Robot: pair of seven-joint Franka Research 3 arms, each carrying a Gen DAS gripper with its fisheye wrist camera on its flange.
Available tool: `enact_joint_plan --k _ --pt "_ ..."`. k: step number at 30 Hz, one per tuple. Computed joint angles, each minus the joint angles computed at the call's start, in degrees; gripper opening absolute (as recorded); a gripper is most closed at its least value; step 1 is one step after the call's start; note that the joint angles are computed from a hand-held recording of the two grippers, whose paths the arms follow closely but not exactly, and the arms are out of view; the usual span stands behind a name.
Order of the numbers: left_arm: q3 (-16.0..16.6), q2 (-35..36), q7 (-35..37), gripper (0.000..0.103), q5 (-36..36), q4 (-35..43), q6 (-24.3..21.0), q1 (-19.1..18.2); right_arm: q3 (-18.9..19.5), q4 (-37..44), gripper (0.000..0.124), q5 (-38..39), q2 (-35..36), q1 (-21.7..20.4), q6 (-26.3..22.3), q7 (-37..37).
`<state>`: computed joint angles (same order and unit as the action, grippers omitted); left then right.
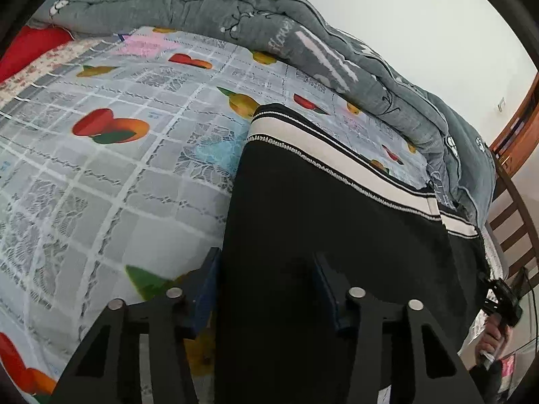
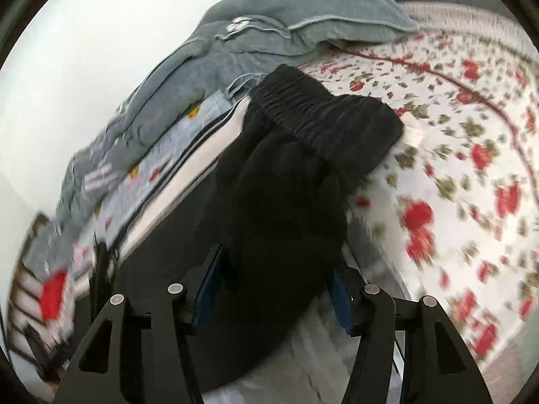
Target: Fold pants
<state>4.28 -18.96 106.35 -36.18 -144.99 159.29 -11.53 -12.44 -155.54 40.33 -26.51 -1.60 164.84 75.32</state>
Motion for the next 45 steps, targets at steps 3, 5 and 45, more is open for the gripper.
enact_joint_plan --k 3,5,45 --pt "0.2 0.8 -0.1 0.043 -0.7 0.9 -0.6 0.0 -4.1 3.3 0.058 7.6 3.8 4.3 2.1 -3.2" --pt "0.3 1.4 0.2 0.039 -1.6 1.4 -0.9 0.1 -1.5 4.0 0.048 5.9 4.7 1.9 2.2 -1.0" --pt "4.3 2.4 6.0 0.025 0.2 1.6 4.3 12.3 9.5 6.2 0.044 -14.3 10.5 6.9 5.5 12.2"
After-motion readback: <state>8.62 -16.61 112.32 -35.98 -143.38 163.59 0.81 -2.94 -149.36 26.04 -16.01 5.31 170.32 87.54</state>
